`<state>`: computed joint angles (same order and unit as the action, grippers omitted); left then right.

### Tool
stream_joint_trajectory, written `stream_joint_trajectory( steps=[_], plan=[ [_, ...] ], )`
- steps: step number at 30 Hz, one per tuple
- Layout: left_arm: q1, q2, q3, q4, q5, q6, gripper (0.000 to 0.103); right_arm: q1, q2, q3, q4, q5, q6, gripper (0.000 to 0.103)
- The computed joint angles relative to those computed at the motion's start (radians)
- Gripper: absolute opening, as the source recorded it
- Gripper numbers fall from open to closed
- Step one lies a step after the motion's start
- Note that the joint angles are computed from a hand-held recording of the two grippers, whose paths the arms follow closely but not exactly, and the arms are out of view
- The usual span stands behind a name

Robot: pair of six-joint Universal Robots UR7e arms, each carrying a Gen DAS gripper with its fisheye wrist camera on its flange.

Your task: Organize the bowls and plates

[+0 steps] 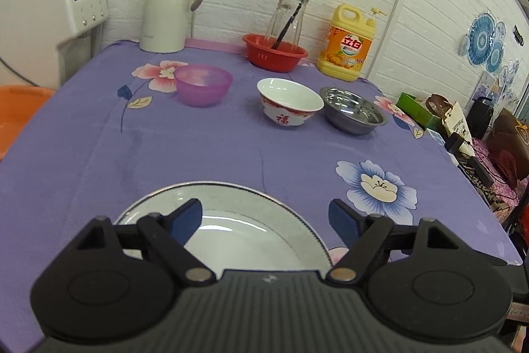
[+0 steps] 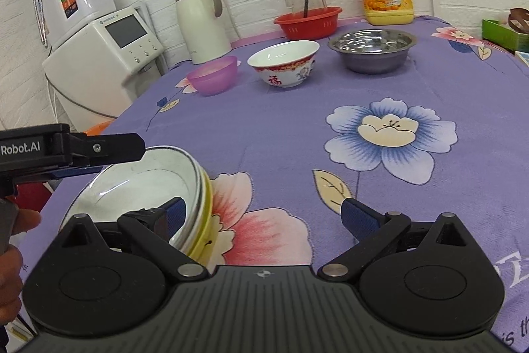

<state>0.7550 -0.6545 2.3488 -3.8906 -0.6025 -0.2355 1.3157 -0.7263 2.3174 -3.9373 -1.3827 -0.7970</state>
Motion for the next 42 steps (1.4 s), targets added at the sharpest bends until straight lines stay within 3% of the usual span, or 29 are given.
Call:
stream_joint_trajectory(
  steps=[6, 9, 13, 19, 23, 26, 35, 42],
  plan=[
    [0.030, 0.022, -0.065, 0.044, -0.055, 0.034, 0.081, -0.001, -0.077, -0.078, 0.070, -0.014, 0.002, 0.103],
    [0.044, 0.025, -0.087, 0.058, -0.070, 0.046, 0.081, 0.034, -0.090, -0.194, 0.122, -0.078, 0.010, 0.103],
    [0.057, 0.018, -0.101, 0.052, -0.074, 0.074, 0.081, 0.082, -0.057, -0.440, 0.312, -0.196, 0.078, 0.103],
    [0.089, -0.008, -0.117, 0.057, -0.063, 0.112, 0.081, 0.153, 0.123, -0.832, 0.540, -0.449, 0.103, 0.103],
    [0.115, -0.026, -0.122, 0.064, -0.065, 0.122, 0.081, 0.161, 0.196, -0.976, 0.688, -0.554, 0.124, 0.103],
    [0.127, -0.033, -0.128, 0.068, -0.078, 0.123, 0.081, 0.163, 0.221, -1.008, 0.698, -0.595, 0.107, 0.103],
    [0.107, -0.035, -0.110, 0.047, -0.105, 0.110, 0.081, 0.175, 0.178, -0.943, 0.739, -0.628, 0.087, 0.103],
    [0.068, -0.031, -0.085, 0.042, -0.124, 0.082, 0.081, 0.166, 0.092, -0.802, 0.759, -0.620, 0.032, 0.103]
  ],
)
